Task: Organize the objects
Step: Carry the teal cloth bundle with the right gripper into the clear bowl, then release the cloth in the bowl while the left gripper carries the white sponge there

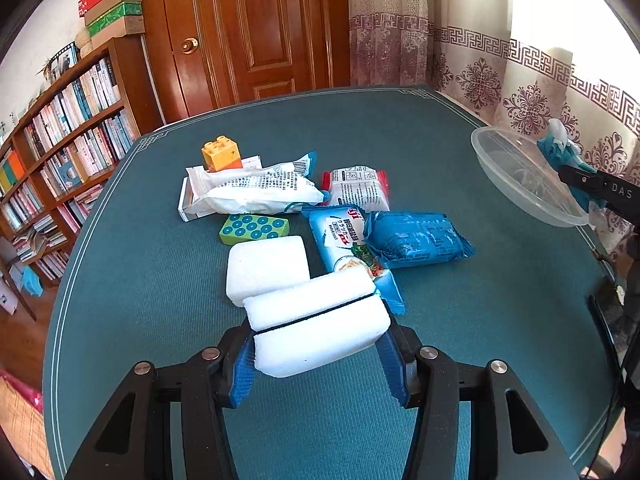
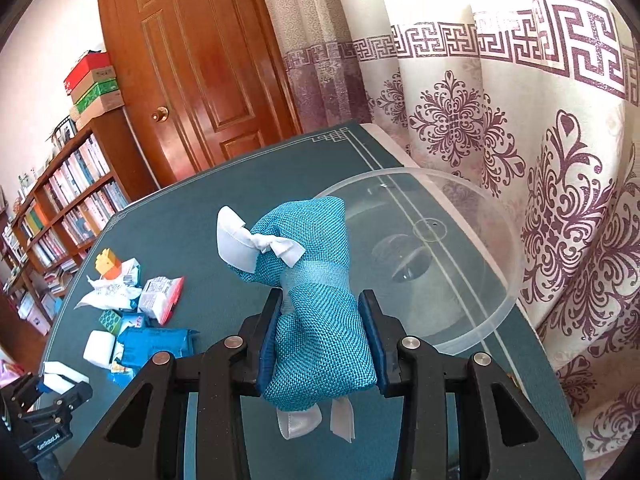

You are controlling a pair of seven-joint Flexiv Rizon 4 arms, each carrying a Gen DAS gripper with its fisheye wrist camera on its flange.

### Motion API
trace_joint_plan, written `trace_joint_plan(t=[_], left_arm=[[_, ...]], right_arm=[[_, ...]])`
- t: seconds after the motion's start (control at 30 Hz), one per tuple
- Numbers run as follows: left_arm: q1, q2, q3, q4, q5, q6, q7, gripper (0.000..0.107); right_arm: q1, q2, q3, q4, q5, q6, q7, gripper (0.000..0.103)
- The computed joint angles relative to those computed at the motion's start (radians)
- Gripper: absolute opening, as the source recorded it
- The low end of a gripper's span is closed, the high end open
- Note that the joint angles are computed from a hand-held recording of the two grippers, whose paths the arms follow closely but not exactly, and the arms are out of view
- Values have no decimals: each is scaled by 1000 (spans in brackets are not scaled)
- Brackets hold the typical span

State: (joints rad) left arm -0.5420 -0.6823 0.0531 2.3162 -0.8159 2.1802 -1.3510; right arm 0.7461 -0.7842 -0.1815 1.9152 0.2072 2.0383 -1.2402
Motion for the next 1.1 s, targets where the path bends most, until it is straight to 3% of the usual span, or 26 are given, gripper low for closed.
trace_joint_plan(t=[0.27,0.37,0.53,0.57,0.63,0.7,1.1], left_arm=[[-19,-9,4,-48,-17,-20,43,55],[-26,-13,5,-69,-20,-23,56,55],[-39,-22,7,-101,-27,-25,86,55],[-39,-22,6,-107,-28,-26,90,55],[-34,-23,1,-119,-24,-32,93,55],[-24,-22,-6,-128,-10,-38,89,55],[-11,-54,2,-248,43,-105,97,55]], right_arm=[[39,-24,-80,-25,38,-46,32,39],[98,-48,-162,-29,73,-72,53,40],[76,-56,-166,-34,50,-92,97,40],[79,-57,-173,-34,51,-101,110,41],[77,-55,-178,-33,46,-118,139,58],[100,-60,-209,-25,51,-120,165,66],[234,-65,-312,19,90,-50,127,66]])
